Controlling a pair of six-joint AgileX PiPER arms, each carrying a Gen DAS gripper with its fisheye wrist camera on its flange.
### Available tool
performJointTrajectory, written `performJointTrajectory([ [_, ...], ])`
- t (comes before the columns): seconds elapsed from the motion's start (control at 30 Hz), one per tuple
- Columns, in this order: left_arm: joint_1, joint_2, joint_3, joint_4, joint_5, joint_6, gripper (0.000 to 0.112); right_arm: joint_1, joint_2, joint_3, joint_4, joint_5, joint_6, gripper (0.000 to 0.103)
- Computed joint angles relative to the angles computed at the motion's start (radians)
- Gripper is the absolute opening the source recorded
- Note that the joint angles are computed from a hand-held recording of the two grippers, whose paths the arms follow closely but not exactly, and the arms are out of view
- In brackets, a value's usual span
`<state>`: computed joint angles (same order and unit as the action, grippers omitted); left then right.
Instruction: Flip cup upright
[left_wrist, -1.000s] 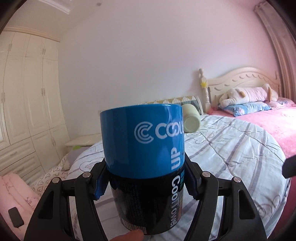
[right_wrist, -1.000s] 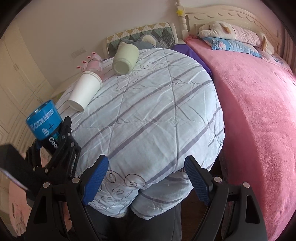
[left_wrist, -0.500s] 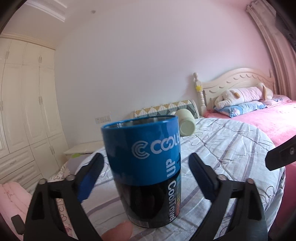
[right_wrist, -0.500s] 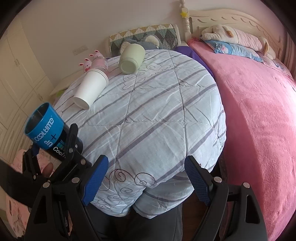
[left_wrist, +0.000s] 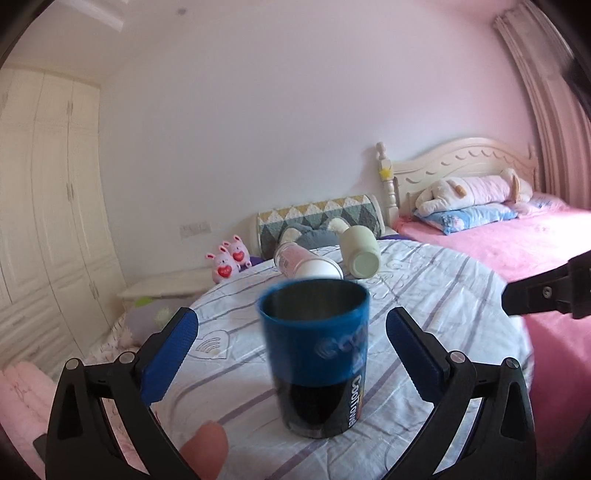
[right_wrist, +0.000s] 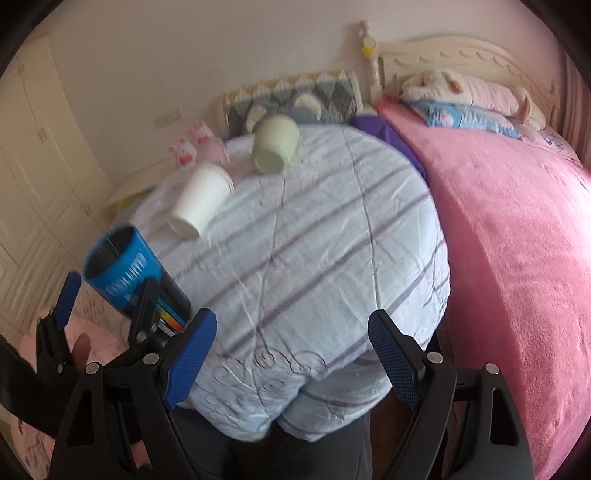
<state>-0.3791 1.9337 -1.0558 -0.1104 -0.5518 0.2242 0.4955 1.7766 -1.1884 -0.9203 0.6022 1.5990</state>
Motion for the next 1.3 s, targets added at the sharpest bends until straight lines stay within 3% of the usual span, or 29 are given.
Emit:
performJointTrajectory([
  [0.1,0.060,-0.109,-0.004,0.158,0.173,-0.192,0.103,0.065,-0.045,0.020,-0.162,0.084,0.168,0.085],
  [0.23,0.116,-0.202,-0.099,0.307,0.514,-0.367,0.103,0.196,-0.066,0.006,-0.321,0.291,0.294,0.085],
  [0.3,0.136,-0.231,-0.144,0.307,0.667,-0.354,0.103,0.261,-0.059,-0.018,-0.355,0.373,0.306,0.085],
  [0.37,0.160,-0.261,-0.148,0.177,0.759,-0.206,0.103,0.318,-0.033,-0.058,-0.349,0.435,0.287,0.085],
  [0.43,0.195,-0.311,-0.096,0.036,0.780,-0.064,0.103,0.343,-0.015,-0.077,-0.325,0.437,0.278,0.085],
  [0.6,0.257,-0.421,0.029,-0.104,0.784,0.102,0.103,0.384,0.036,-0.148,-0.228,0.435,0.187,0.085],
  [0.97,0.256,-0.543,0.091,-0.170,0.813,0.177,0.103,0.456,-0.006,-0.129,-0.194,0.537,0.159,0.085],
  [1.3,0.221,-0.560,0.106,-0.116,0.819,0.128,0.103,0.469,-0.004,-0.133,-0.198,0.530,0.167,0.085],
])
